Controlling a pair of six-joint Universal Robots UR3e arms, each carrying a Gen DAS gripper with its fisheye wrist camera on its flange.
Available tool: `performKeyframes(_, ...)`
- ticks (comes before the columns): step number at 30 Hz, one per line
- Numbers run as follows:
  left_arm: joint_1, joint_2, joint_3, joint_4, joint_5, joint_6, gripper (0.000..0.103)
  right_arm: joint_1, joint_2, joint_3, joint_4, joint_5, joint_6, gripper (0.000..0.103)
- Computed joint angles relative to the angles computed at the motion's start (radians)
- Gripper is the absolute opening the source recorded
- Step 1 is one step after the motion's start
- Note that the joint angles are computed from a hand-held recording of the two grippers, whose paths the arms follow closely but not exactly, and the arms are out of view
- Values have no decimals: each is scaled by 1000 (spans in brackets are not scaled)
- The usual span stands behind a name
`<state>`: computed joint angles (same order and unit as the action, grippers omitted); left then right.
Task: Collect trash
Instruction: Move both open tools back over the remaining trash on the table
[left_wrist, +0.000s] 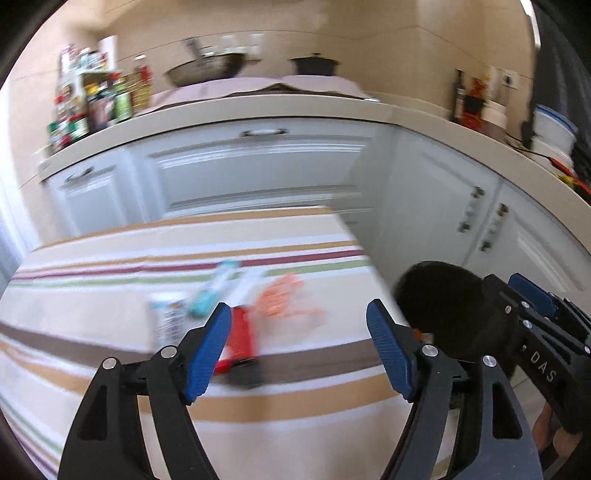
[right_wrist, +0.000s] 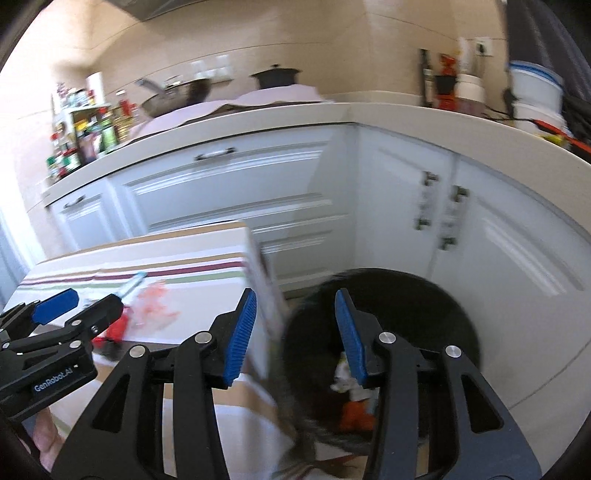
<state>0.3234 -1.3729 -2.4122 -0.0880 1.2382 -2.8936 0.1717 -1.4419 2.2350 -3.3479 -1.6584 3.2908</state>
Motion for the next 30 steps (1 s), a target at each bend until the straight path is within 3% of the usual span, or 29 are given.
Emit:
performKeyframes(6,259,167,-90,-118,-99,99,74,143,125,-168,70,-40,16,43)
performKeyframes(16,550,248,-126,-235,-195,219,75,259,292,-409,202,-75,22,44)
performKeyframes(26,664,147,-116,-182,-184,242,75,315,438,-650,377,-103,5,44)
performKeyframes(30,664,110,-109,-167,-178,242,75,324,479,-729,468,-118,13,40)
